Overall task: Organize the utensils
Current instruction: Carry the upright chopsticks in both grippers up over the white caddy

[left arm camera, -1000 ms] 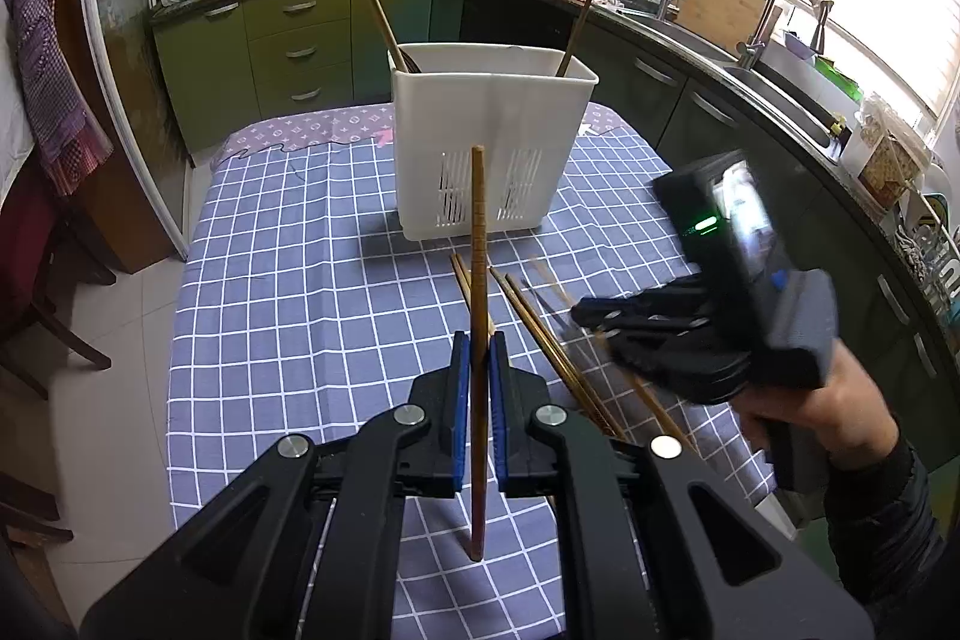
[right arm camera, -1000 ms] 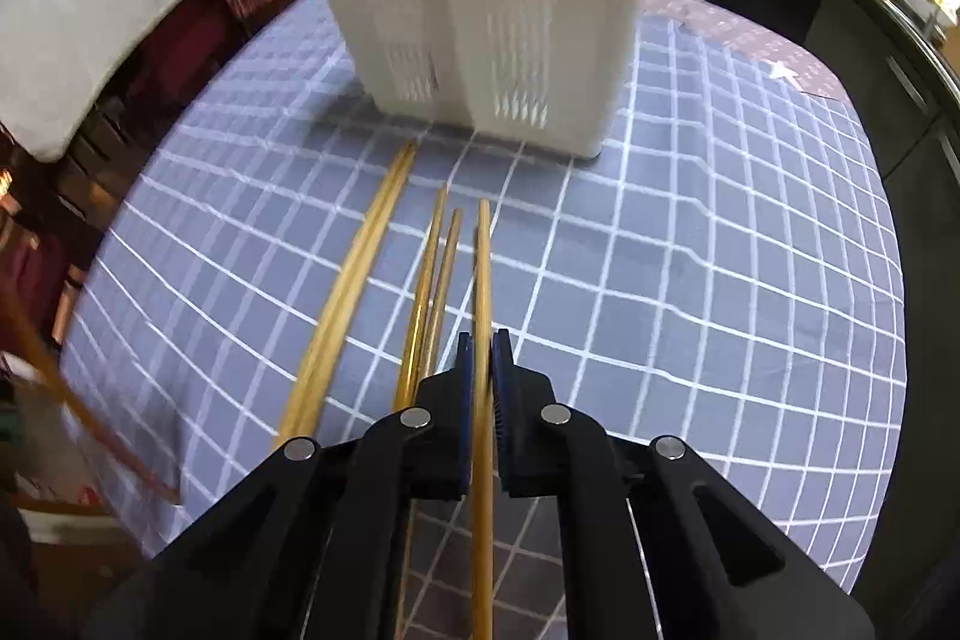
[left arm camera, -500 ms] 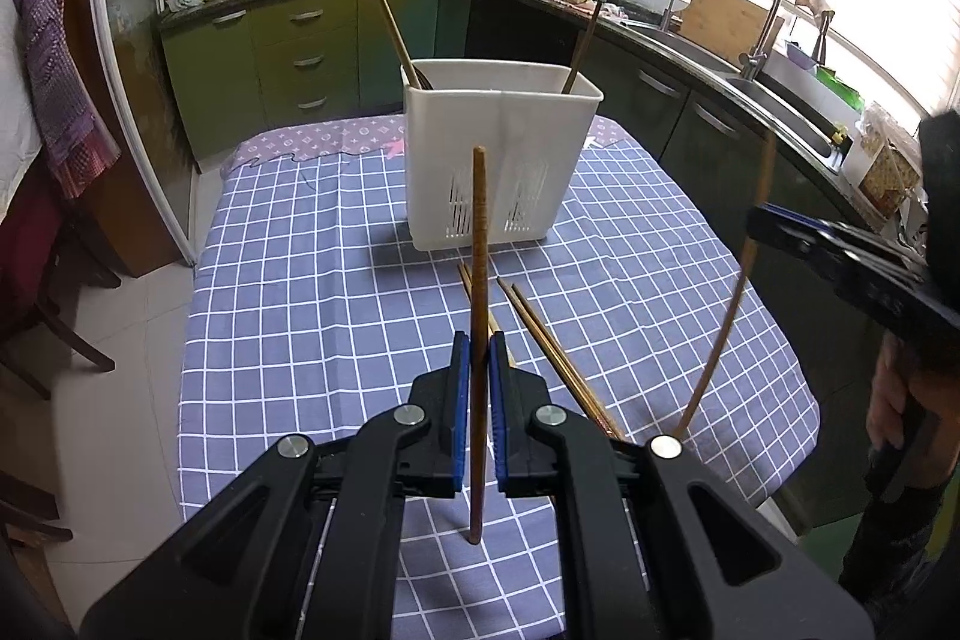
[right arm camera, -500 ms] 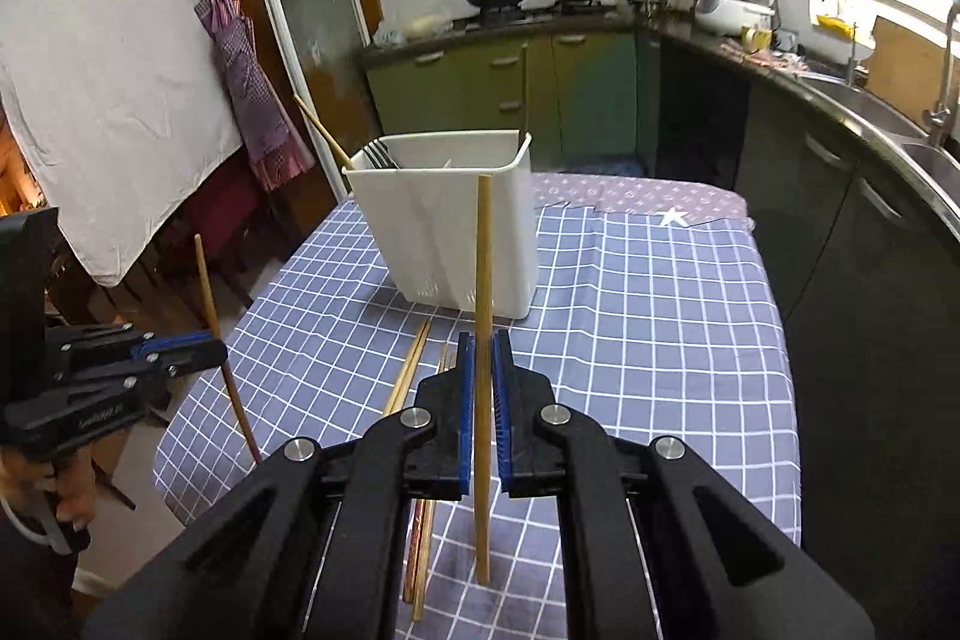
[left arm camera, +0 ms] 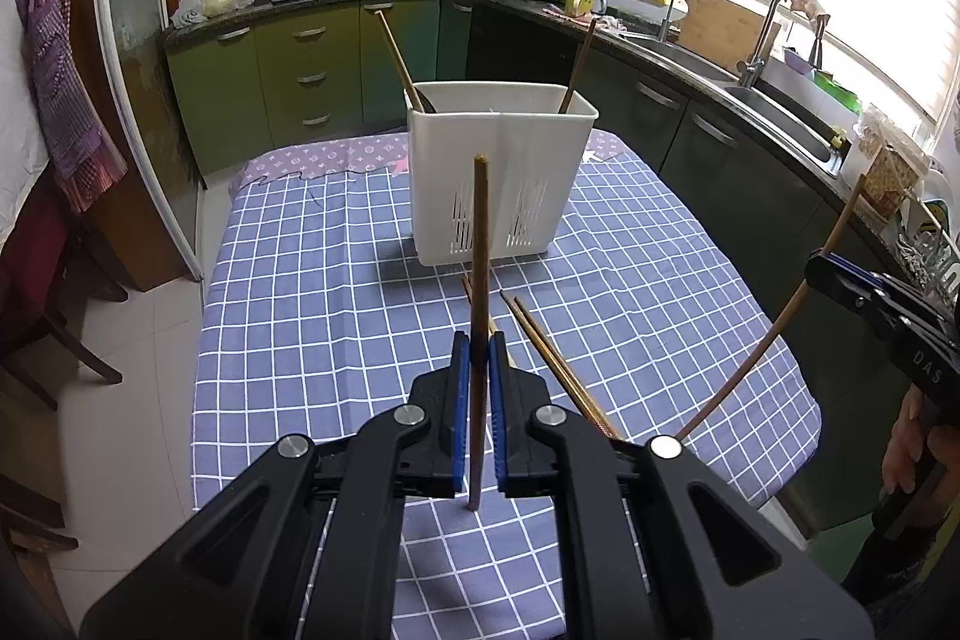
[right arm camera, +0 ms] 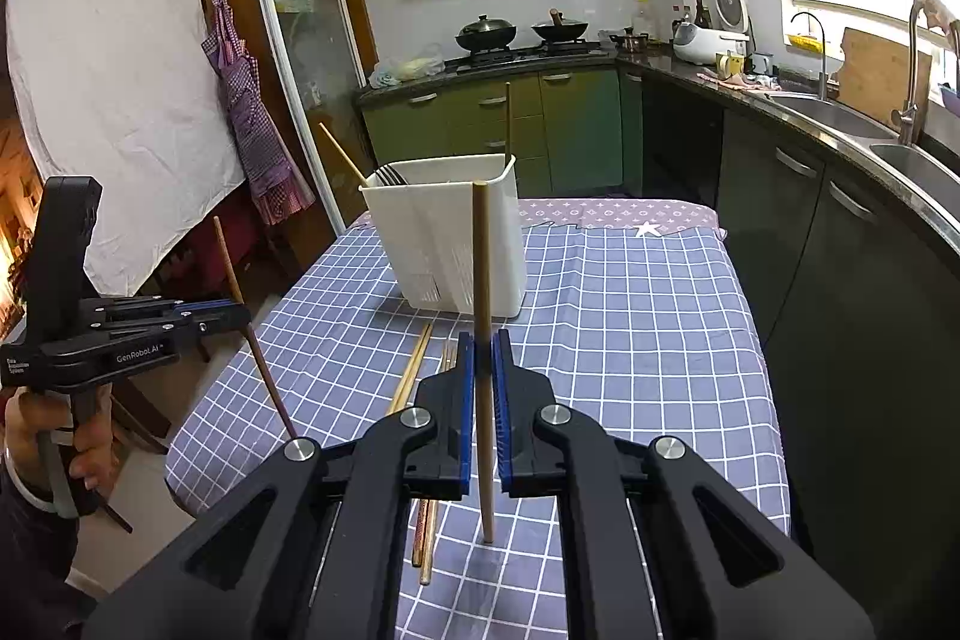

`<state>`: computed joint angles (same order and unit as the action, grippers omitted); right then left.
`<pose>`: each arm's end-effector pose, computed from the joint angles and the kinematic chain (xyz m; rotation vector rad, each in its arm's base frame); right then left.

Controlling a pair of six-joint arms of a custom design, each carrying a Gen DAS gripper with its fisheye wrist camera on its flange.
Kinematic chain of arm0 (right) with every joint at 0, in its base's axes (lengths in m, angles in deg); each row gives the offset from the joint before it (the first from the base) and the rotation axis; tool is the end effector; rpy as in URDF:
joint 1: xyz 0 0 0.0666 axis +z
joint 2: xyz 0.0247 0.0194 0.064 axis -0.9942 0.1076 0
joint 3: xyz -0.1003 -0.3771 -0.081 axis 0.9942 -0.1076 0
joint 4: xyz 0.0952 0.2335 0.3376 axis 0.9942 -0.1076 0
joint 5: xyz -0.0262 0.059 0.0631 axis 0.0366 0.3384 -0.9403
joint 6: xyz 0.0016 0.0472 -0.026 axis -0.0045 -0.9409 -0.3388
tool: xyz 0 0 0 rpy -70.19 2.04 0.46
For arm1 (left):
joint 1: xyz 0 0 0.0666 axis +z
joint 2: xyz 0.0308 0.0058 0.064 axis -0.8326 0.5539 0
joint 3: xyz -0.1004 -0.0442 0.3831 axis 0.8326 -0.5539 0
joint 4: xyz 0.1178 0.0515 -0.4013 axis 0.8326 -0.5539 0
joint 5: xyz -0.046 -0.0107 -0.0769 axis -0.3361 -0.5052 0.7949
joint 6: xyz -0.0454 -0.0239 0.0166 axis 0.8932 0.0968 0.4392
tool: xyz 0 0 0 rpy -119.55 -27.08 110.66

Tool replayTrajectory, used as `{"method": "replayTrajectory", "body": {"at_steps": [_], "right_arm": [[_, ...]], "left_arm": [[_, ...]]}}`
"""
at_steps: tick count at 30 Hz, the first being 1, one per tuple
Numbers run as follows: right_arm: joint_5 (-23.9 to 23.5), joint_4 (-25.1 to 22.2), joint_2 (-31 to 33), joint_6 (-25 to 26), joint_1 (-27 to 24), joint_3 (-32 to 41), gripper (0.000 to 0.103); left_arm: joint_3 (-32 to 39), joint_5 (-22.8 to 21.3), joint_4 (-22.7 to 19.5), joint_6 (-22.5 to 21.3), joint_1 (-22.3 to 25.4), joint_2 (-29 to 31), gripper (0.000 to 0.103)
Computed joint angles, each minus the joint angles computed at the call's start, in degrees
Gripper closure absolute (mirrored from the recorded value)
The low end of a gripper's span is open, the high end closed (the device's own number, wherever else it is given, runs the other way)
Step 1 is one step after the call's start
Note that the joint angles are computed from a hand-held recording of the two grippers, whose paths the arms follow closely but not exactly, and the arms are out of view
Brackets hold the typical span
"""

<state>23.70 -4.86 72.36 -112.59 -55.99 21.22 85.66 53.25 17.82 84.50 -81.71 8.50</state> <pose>0.2971 0.1438 0.4330 0.1555 2.1662 0.1977 0.4271 -0.2094 0.4586 0.6660 2.3294 -0.3829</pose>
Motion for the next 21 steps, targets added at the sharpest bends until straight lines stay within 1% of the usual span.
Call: {"method": "replayTrajectory", "body": {"at_steps": [7,12,15,17,21], "right_arm": [[0.2,-0.1,-0.4,-0.1,0.3,-0.3,0.096],[0.1,0.2,0.0,-0.2,0.3,-0.2,0.096],[0.1,0.0,-0.1,-0.4,0.5,-0.2,0.096],[-0.2,0.2,0.2,-0.2,0.3,0.0,0.096],[-1.0,0.3,-0.1,0.3,-0.4,-0.2,0.096]], "left_arm": [[1.6,0.1,-0.7,-0.4,0.0,0.5,0.097],[5.0,0.9,-2.2,-0.8,-0.1,2.1,0.097],[9.1,1.4,-3.6,-1.3,-0.3,3.7,0.097],[13.0,1.6,-4.9,-1.4,-0.4,5.2,0.097],[19.6,0.6,-5.9,-1.5,-0.9,7.6,0.097]]}}
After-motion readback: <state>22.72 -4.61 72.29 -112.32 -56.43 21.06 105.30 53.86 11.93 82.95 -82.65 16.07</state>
